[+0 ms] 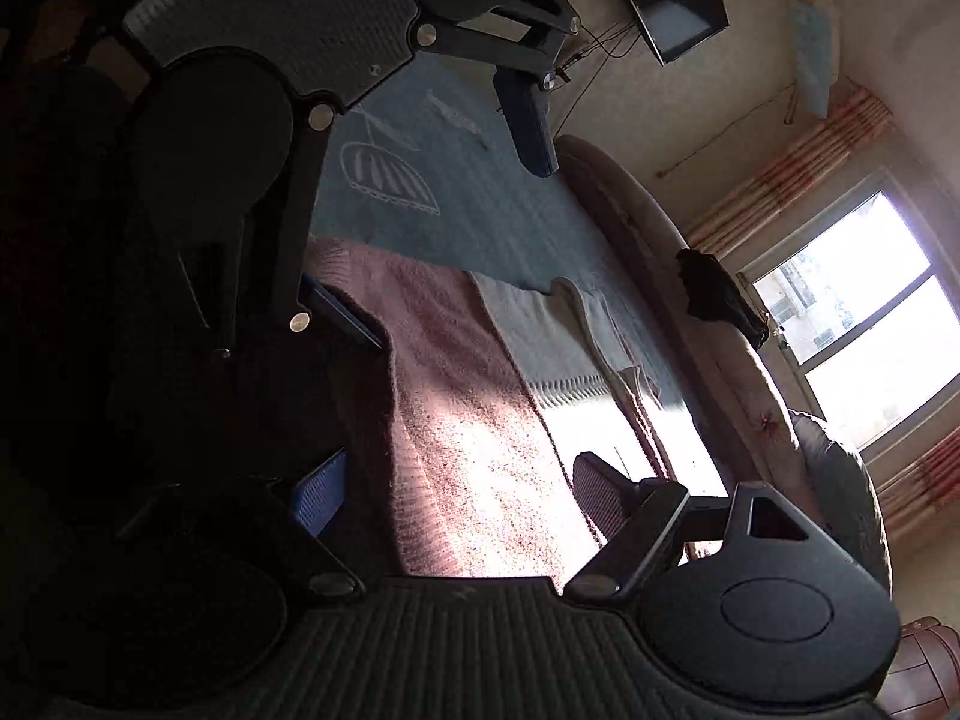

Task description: Fold clothes

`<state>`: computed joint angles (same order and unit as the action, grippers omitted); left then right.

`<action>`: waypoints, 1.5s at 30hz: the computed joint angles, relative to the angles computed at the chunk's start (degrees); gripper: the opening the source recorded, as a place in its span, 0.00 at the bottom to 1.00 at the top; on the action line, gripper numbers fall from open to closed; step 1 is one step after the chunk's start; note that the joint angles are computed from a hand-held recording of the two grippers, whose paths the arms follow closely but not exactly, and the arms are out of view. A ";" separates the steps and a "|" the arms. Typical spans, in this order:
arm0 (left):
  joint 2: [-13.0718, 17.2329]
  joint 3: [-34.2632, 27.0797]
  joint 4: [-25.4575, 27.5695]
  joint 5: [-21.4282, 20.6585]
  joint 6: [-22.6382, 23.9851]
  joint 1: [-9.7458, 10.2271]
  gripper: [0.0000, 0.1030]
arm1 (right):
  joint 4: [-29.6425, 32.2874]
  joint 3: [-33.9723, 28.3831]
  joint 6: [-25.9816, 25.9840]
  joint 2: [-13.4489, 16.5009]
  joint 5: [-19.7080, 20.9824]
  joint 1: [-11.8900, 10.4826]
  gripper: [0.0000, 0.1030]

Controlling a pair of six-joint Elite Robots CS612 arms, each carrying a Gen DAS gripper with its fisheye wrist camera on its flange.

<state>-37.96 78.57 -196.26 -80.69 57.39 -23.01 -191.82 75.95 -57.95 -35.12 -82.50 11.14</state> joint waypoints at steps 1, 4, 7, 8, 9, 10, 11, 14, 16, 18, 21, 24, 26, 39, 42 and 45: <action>0.08 -0.24 0.05 0.17 -0.60 0.07 0.97 | 0.03 -0.06 0.04 0.04 -0.14 -0.02 0.78; 0.19 -0.74 0.37 -0.20 -2.37 0.34 0.97 | 1.99 0.00 0.53 -0.35 -1.18 -0.23 0.62; 0.26 -0.95 0.80 -0.72 -3.54 0.49 0.97 | 5.42 0.29 0.47 -1.08 -1.34 -0.62 0.35; 0.22 -0.87 0.88 -0.67 -3.51 0.44 0.97 | 6.00 0.19 1.22 -1.18 -1.10 -0.71 0.19; 0.08 -0.46 0.48 -1.01 -2.84 0.35 0.97 | 6.58 0.08 1.96 -1.27 -0.87 -0.80 0.14; -0.07 -0.01 -0.05 -2.10 -1.70 0.35 0.97 | 7.15 -0.03 2.67 -1.37 -0.62 -0.89 0.14; -0.28 0.45 -0.23 -3.39 -0.26 0.35 0.97 | 7.71 -0.14 3.17 -1.49 -0.40 -0.92 0.14; -0.80 1.63 0.49 -5.07 4.50 0.12 0.97 | 8.74 -0.46 3.70 -1.58 -0.16 -0.91 0.14; -0.79 2.05 0.54 -5.37 7.55 0.00 0.97 | 8.75 -0.41 3.74 -1.62 0.04 -0.89 0.16; -0.39 2.01 0.14 -3.82 10.40 -0.16 0.97 | 8.39 -0.01 3.90 -1.78 0.34 -0.92 0.17; 0.15 1.68 -0.17 -2.37 13.09 0.00 0.97 | 8.23 0.45 4.48 -2.04 0.46 -0.96 0.24; 0.01 1.82 0.41 -2.19 14.73 0.18 0.97 | 7.77 0.78 4.54 -2.14 0.40 -0.98 0.30; 0.59 1.71 -1.63 -1.78 17.58 0.11 0.98 | 7.95 0.71 4.79 -2.15 0.29 -0.94 0.31; 2.26 -0.01 -6.83 -1.11 16.04 0.21 0.98 | 9.39 -0.53 5.34 -1.46 5.89 -0.65 0.43; 2.19 -0.09 -6.62 -1.23 15.06 0.28 0.98 | 8.59 -1.61 5.87 -0.46 6.13 -0.25 0.43; 2.07 -0.05 -6.19 -1.42 14.43 0.39 0.98 | 7.11 -2.57 4.89 0.35 3.37 0.32 0.41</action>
